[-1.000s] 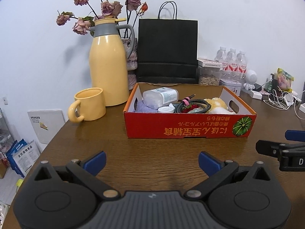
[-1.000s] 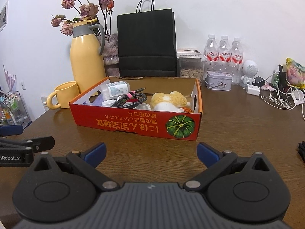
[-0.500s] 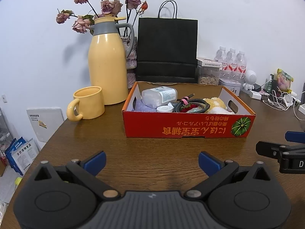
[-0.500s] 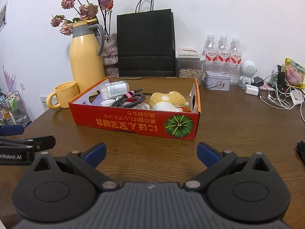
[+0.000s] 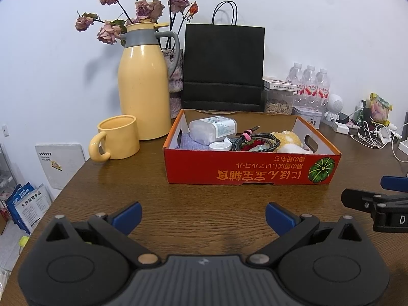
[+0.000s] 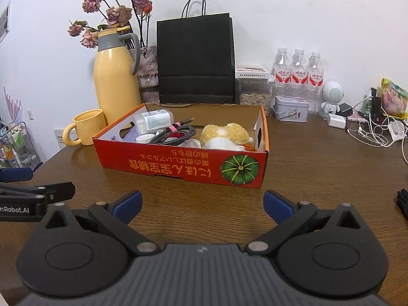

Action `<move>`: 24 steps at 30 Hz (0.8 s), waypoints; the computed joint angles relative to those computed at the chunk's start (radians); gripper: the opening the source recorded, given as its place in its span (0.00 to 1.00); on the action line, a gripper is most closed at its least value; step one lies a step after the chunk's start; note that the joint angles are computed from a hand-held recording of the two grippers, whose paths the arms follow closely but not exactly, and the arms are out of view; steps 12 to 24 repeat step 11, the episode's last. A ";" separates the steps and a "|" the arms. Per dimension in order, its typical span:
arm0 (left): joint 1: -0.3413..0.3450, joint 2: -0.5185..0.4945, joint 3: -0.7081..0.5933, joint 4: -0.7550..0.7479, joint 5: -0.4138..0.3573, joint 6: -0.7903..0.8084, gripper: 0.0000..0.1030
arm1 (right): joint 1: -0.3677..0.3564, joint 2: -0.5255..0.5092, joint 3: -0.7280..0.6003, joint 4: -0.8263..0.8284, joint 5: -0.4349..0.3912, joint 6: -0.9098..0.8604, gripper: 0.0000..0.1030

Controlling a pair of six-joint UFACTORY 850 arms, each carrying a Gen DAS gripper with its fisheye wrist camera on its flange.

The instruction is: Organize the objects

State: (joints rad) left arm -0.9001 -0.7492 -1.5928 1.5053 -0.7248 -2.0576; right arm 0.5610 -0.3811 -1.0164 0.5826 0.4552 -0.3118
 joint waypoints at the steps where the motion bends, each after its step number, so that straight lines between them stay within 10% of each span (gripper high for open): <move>1: 0.000 0.000 0.000 -0.001 -0.001 0.002 1.00 | 0.000 0.001 0.001 0.001 0.000 0.000 1.00; 24: -0.008 -0.004 -0.003 0.012 -0.022 0.000 1.00 | -0.002 0.001 0.002 -0.005 -0.001 0.003 1.00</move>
